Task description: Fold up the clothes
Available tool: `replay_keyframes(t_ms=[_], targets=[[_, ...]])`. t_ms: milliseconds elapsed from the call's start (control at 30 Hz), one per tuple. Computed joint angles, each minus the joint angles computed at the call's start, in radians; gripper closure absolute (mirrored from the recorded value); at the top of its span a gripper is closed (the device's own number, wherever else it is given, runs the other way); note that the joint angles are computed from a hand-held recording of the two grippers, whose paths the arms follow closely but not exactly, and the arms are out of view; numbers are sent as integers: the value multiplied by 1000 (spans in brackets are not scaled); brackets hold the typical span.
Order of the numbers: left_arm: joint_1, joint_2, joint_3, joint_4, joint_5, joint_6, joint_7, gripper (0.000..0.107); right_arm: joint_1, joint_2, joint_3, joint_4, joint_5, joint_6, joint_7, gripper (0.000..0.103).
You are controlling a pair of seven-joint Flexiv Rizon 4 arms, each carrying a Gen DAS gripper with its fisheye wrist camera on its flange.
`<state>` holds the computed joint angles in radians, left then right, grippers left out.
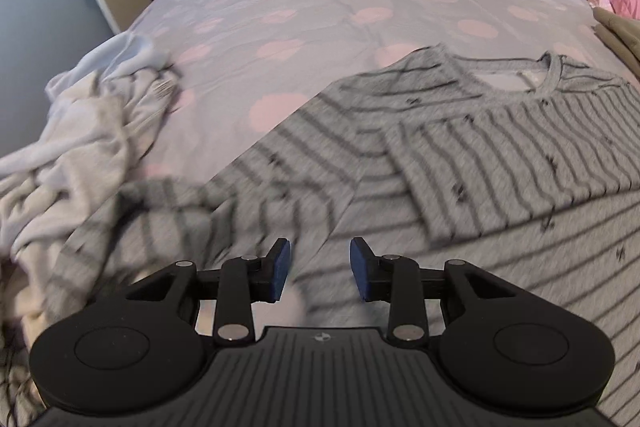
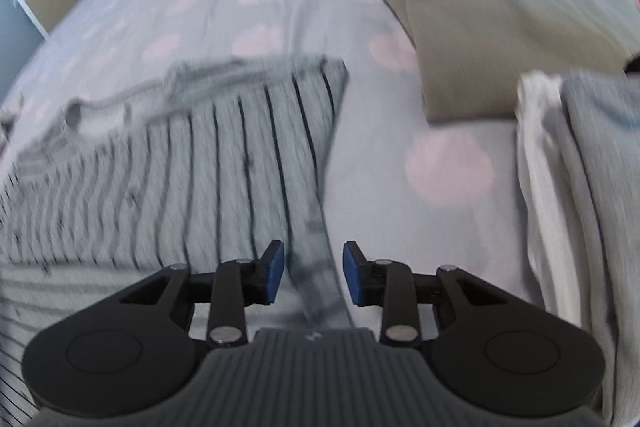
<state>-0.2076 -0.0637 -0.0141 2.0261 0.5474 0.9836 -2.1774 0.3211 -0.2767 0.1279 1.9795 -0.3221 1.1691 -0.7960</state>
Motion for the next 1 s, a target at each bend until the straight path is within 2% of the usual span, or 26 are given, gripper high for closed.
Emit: replay_keyframes(t_ms=[67, 200, 267, 433, 533, 567, 667, 767, 833, 900, 1000], targets=[[2, 36, 9, 29, 8, -17, -22, 76, 3, 4, 1, 15, 5, -19, 18, 73], [35, 118, 13, 94, 11, -27, -74, 75, 17, 52, -10, 74, -31, 25, 114, 72], [59, 159, 11, 130, 8, -18, -92, 70, 22, 82, -4, 99, -50, 40, 147, 72], [137, 247, -34, 188, 97, -10, -245, 69, 48, 147, 16, 184, -183, 43, 227, 66], [172, 270, -87, 170, 188, -95, -323, 69, 60, 159, 52, 221, -183, 52, 237, 65], [175, 272, -105, 155, 207, -152, -333, 69, 69, 158, 61, 224, -185, 33, 240, 65], [167, 263, -146, 111, 266, -314, -359, 69, 107, 164, 60, 237, -291, -54, 340, 65], [137, 253, -156, 87, 309, -422, -366, 69, 133, 174, 90, 229, -277, -150, 403, 64], [117, 250, -149, 82, 301, -475, -363, 69, 148, 181, 107, 236, -288, -180, 418, 61], [103, 256, -128, 95, 279, -479, -359, 69, 163, 182, 119, 243, -323, -193, 396, 56], [99, 251, -115, 102, 267, -498, -362, 69, 182, 170, 117, 245, -412, -215, 384, 56]])
